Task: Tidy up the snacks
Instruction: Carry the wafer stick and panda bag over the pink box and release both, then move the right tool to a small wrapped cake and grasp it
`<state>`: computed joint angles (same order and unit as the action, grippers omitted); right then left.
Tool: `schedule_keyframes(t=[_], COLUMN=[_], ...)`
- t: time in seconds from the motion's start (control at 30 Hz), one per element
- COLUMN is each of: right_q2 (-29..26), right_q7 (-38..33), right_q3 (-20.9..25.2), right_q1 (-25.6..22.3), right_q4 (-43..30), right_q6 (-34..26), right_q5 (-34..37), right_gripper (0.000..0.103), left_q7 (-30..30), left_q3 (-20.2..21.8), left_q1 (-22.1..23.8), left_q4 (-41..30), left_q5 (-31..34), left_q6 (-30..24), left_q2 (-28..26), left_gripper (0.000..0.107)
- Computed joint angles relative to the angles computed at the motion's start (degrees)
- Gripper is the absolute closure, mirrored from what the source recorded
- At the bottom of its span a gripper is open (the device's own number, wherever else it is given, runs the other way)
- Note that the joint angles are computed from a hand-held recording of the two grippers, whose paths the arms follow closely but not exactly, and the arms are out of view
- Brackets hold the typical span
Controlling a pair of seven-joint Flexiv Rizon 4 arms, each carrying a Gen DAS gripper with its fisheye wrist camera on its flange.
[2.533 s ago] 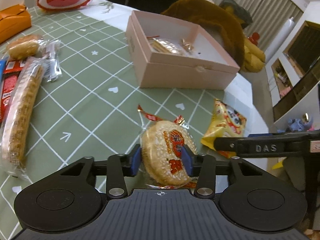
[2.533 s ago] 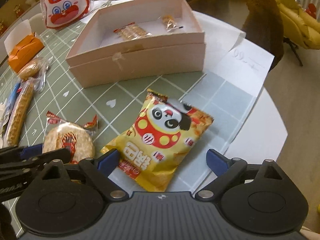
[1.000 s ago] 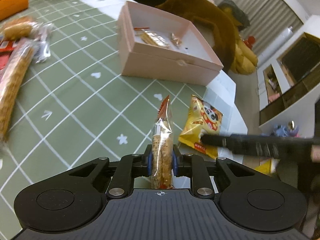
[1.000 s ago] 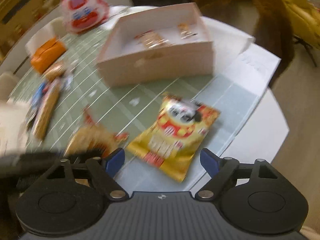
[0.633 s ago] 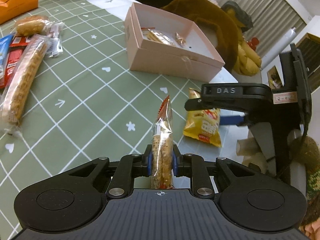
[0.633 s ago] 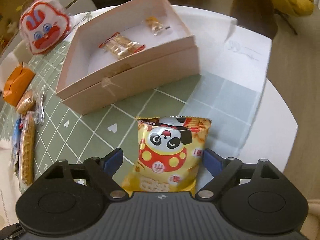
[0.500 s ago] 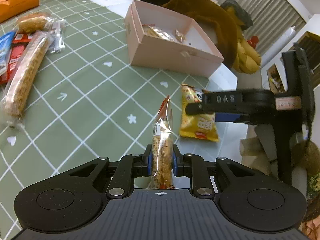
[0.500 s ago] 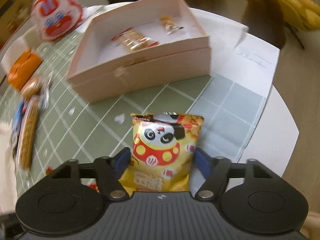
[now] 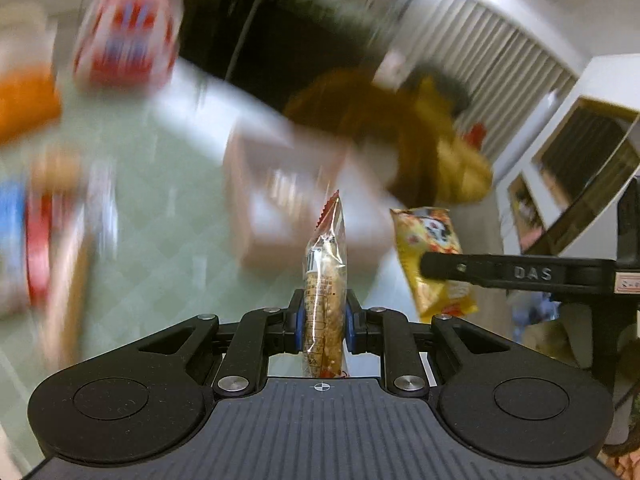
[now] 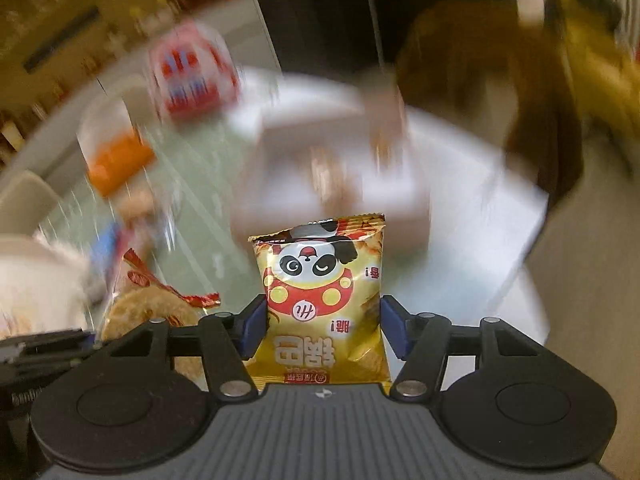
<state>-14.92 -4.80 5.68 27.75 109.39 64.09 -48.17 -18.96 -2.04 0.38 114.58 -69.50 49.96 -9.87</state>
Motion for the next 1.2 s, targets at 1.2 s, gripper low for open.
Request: schedule_keyframes(t=[1.2], right_q2=[-18.83], right_q7=[-43.26], right_q3=[1.76], right_q1=[-8.01], right_q4=[-24.85], right_q6=[-2.51], right_q5=[34.14], right_gripper=[0.031], left_q7=[-42.72], left_q3=[-5.92], left_q1=[4.86], left_q4=[-23.86], left_q5=[34.59], left_q6=[19.49], left_q2=[-24.51], left_gripper=[0.083])
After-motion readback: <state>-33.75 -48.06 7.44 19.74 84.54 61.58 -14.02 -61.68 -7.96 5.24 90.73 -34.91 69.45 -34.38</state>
